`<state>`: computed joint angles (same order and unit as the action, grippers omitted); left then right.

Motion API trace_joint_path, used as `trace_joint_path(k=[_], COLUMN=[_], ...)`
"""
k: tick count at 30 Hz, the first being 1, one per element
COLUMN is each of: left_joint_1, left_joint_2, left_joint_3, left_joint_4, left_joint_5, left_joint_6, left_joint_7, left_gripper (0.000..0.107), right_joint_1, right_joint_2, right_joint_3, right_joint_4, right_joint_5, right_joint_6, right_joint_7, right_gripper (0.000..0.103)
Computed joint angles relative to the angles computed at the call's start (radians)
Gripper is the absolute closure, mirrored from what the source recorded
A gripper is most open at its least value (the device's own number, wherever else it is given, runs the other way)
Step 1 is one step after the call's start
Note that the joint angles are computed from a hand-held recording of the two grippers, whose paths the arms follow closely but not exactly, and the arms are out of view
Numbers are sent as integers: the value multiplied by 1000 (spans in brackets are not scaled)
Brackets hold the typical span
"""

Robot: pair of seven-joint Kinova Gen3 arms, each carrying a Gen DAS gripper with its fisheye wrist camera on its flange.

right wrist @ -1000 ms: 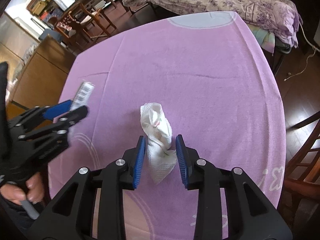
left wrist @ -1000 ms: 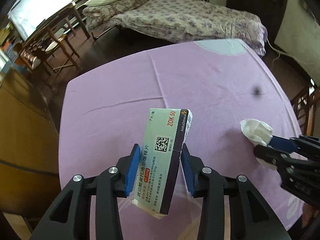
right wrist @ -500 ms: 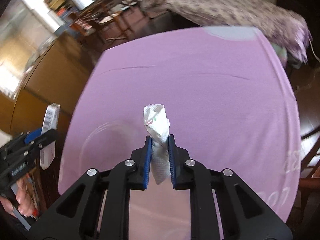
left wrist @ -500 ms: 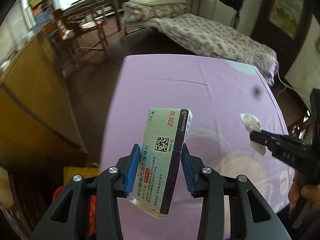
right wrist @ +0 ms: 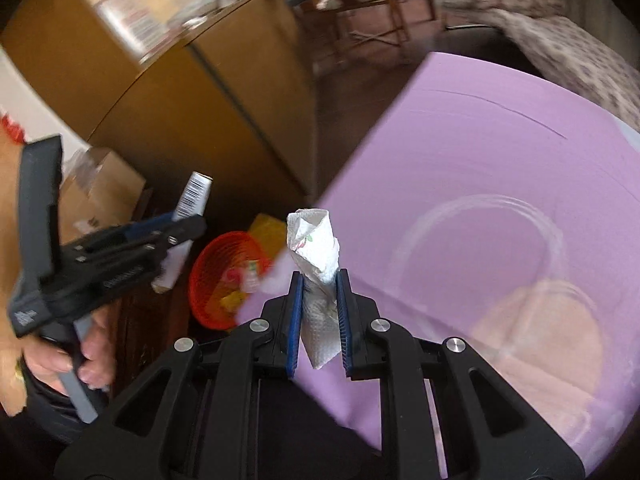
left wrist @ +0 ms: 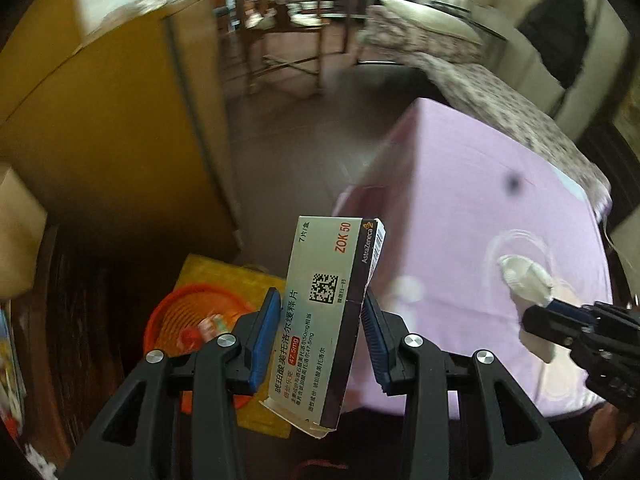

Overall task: Collect trash
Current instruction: 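Carry the medicine box and tissue to the red wastebasket with both tools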

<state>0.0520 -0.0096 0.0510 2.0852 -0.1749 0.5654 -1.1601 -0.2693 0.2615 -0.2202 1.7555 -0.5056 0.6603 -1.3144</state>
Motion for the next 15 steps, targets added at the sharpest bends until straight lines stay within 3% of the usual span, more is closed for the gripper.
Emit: trace_joint_path(k=[6,15], left_joint_1=[-107,-253], left_joint_2=[-14,-9], left_joint_3=[-87,-162], left_joint_4=[73,133], left_joint_5=[111,205], left_joint_6=[-19,-46], left_joint_7=[-138,-302], left_gripper=[67,67], right_joint_1=[-120,-268], right_joint_2=[71,227], right_joint_3=[-17,-27], right_joint_4=[-123,-351], right_joint_5=[90,190], right_joint_6=[59,194], right_joint_7=[-102,-241], right_gripper=[85,85])
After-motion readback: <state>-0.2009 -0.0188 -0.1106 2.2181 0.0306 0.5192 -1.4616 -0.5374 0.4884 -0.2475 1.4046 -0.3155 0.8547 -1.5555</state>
